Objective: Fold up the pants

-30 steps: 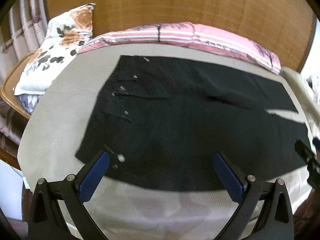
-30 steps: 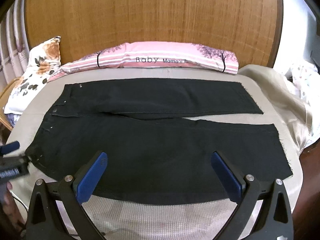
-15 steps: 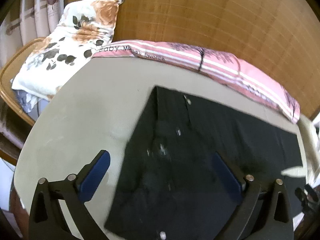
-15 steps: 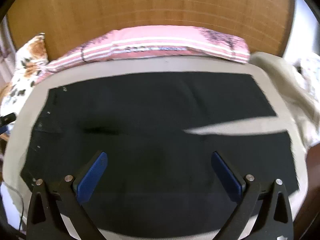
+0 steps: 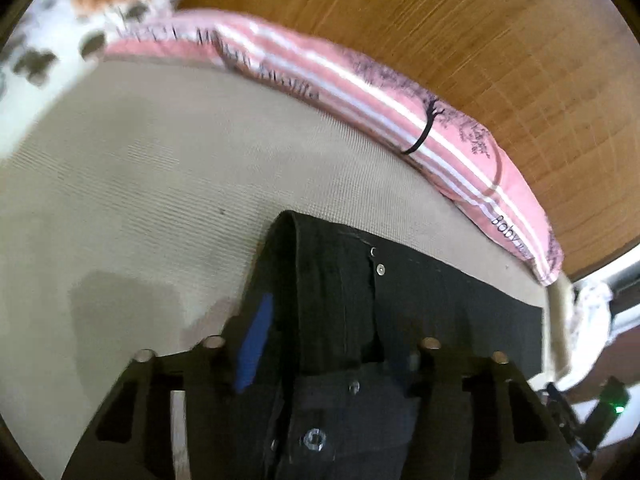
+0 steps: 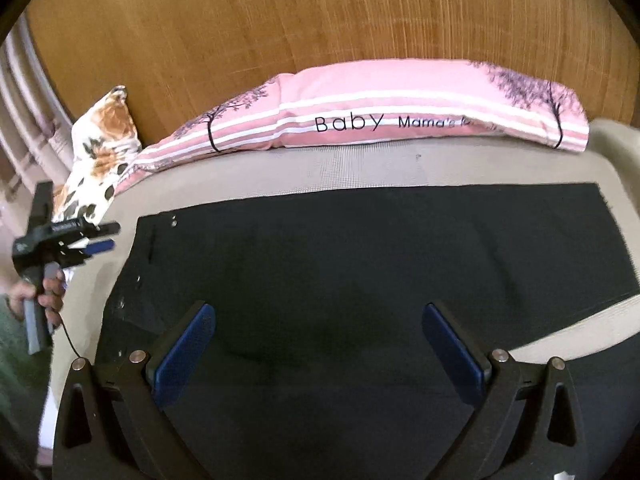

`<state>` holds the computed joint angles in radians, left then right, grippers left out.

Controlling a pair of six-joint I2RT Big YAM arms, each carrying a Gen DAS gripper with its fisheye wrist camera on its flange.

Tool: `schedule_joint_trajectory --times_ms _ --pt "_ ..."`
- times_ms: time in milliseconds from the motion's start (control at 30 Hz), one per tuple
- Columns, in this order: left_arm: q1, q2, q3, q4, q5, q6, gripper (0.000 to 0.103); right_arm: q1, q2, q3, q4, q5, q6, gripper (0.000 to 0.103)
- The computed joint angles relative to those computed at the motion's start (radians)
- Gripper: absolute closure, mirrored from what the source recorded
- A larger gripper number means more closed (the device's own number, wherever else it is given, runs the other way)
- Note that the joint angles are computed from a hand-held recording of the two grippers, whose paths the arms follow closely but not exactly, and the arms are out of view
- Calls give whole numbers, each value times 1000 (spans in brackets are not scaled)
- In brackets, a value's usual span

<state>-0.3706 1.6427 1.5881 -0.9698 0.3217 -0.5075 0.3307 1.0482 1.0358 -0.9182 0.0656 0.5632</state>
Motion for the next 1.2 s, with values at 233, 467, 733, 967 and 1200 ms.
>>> schedule_joint_trajectory --times_ms 233,467,733,967,1200 --pt "34 75 24 31 94 -6 62 -5 97 23 31 -27 -23 0" --pt "38 134 75 43 190 16 74 -12 156 29 69 -60 -43 0" --pt "42 234 175 20 356 123 74 -43 197 56 102 -102 -110 0" --pt "30 235 152 84 311 77 93 -71 247 100 104 -102 -211 0" --pt "15 108 7 291 266 33 94 -140 323 179 53 -182 -468 0"
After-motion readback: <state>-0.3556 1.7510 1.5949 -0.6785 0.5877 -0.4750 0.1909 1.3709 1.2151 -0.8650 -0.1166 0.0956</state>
